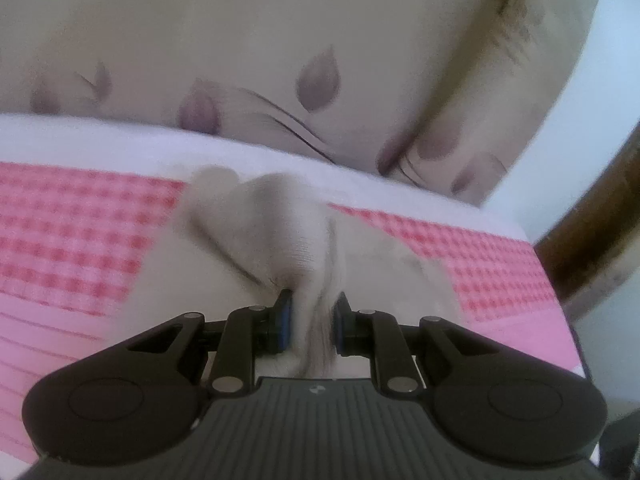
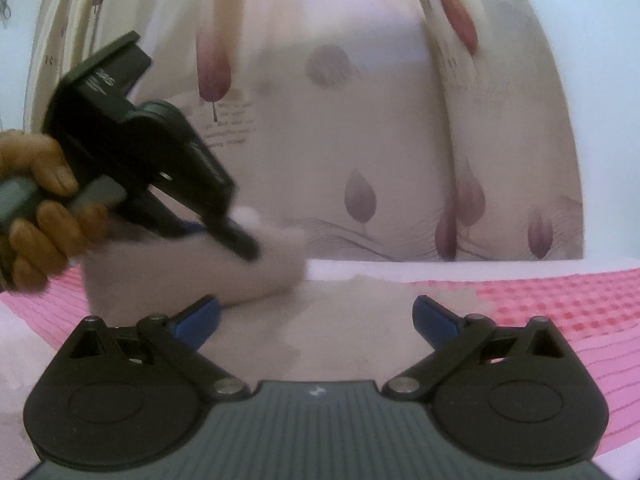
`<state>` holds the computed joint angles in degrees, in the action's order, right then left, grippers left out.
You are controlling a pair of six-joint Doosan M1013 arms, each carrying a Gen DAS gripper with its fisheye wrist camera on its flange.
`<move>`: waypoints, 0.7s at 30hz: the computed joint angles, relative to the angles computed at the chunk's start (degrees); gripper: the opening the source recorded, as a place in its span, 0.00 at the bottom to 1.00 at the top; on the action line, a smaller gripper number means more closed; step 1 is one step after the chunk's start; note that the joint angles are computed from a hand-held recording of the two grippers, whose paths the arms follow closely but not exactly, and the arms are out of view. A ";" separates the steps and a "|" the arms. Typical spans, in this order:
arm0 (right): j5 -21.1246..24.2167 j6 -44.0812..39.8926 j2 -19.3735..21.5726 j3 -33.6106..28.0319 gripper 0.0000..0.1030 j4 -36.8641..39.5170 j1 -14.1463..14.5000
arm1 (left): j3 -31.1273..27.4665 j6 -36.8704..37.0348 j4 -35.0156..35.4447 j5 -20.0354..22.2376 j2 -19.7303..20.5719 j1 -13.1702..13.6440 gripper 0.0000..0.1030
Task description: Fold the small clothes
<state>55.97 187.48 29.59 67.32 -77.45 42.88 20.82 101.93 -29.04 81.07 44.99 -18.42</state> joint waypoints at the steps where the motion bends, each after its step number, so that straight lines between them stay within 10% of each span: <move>1: -0.68 0.09 -0.18 0.24 1.00 0.26 -0.08 | -0.32 -0.21 -1.70 0.66 0.49 0.20 0.20; 5: -2.44 -0.72 -0.57 0.60 1.00 1.46 -0.35 | -2.68 -2.36 -11.70 4.77 2.67 1.52 0.21; 8: -4.73 -1.67 -1.02 1.04 1.00 2.67 -0.67 | 0.58 1.52 -18.48 3.44 1.07 2.74 0.41; 13: -13.24 -3.45 -2.63 2.85 1.00 7.09 -2.00 | 21.18 19.08 -25.12 -15.18 -9.92 5.67 0.81; 17: -25.95 9.10 -4.82 6.06 1.00 9.55 -5.16 | 33.45 33.64 -27.88 -26.08 -15.02 7.85 0.82; 21: -31.43 24.17 -4.41 6.20 1.00 9.47 -7.81 | 38.27 38.43 -32.57 -23.51 -15.07 9.39 0.74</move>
